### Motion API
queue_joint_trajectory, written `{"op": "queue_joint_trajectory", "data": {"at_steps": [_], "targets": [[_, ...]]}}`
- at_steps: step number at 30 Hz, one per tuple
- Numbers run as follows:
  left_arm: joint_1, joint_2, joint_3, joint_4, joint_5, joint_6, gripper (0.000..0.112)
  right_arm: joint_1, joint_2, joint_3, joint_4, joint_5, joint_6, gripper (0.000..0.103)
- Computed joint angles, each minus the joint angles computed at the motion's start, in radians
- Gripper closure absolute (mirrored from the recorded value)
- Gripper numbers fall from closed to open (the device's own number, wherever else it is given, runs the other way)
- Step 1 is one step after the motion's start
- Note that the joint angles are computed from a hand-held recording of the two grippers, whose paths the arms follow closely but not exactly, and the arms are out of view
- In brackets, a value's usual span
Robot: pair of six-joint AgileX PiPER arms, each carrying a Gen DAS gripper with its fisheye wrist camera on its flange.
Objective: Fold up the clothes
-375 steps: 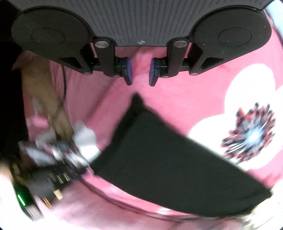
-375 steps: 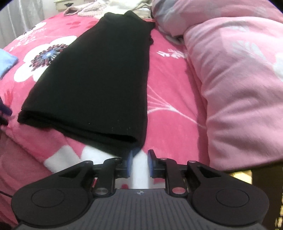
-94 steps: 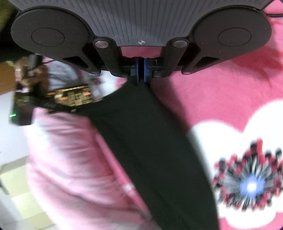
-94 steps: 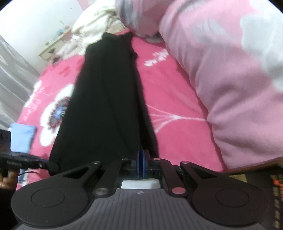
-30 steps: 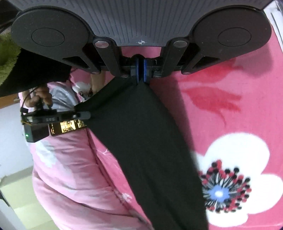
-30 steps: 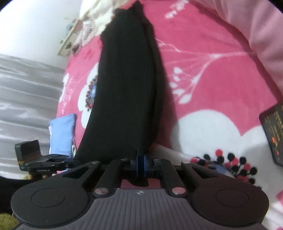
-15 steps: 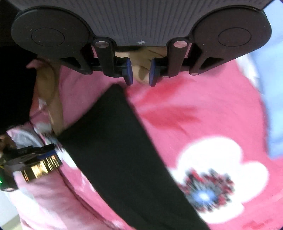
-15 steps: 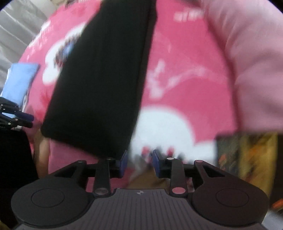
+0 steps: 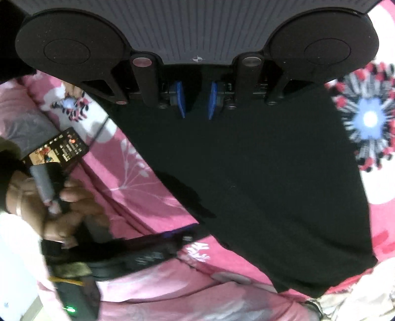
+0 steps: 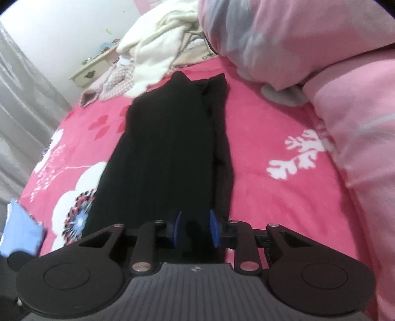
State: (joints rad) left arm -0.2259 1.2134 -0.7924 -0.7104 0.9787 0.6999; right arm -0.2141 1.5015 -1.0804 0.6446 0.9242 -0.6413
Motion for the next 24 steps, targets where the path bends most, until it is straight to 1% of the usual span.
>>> {"op": "queue_joint_trajectory", "data": {"at_steps": [1, 2, 3, 4, 7, 9, 11, 14, 17, 19, 20, 21, 23, 24], "targets": [[0.005, 0.010, 0.010, -0.015, -0.009, 0.010, 0.091, 0.018, 0.014, -0.002, -0.017, -0.015, 0.022, 0.077], [0.011, 0.020, 0.014, -0.028, -0.011, 0.016, 0.091, 0.029, 0.025, 0.001, -0.025, -0.025, 0.032, 0.084], [0.023, 0.030, 0.016, -0.046, -0.011, 0.029, 0.091, 0.023, 0.023, 0.009, -0.016, -0.031, 0.024, 0.098], [0.038, 0.038, 0.016, -0.064, -0.007, 0.045, 0.091, 0.010, 0.016, 0.018, 0.001, -0.035, 0.009, 0.100], [0.074, 0.036, 0.020, -0.094, 0.014, 0.076, 0.091, -0.029, -0.022, 0.047, 0.052, -0.050, -0.031, 0.101], [0.049, 0.047, 0.018, -0.103, -0.010, 0.069, 0.091, -0.048, -0.045, 0.065, 0.074, -0.067, -0.051, 0.101], [0.038, 0.066, 0.017, -0.110, -0.026, 0.073, 0.091, -0.052, -0.034, 0.079, 0.065, -0.098, -0.049, 0.101], [0.051, 0.071, 0.010, -0.102, -0.015, 0.079, 0.091, -0.051, -0.011, 0.103, 0.052, -0.138, -0.045, 0.101], [0.042, 0.067, 0.003, -0.090, -0.019, 0.065, 0.090, -0.034, -0.076, 0.132, 0.017, -0.188, -0.051, 0.100], [0.039, 0.060, -0.003, -0.077, -0.021, 0.050, 0.090, -0.055, -0.123, 0.136, -0.010, -0.188, -0.031, 0.097], [0.039, 0.056, -0.005, -0.073, -0.021, 0.044, 0.090, -0.073, -0.143, 0.134, -0.016, -0.180, -0.029, 0.097], [0.039, 0.051, -0.005, -0.071, -0.023, 0.040, 0.090, -0.105, -0.159, 0.130, 0.011, -0.131, -0.066, 0.097], [0.041, 0.044, -0.006, -0.064, -0.022, 0.029, 0.090, -0.191, -0.177, 0.113, 0.084, 0.022, -0.175, 0.097], [0.041, 0.041, -0.009, -0.060, -0.020, 0.022, 0.090, -0.230, -0.183, 0.109, 0.122, 0.122, -0.246, 0.097]]}}
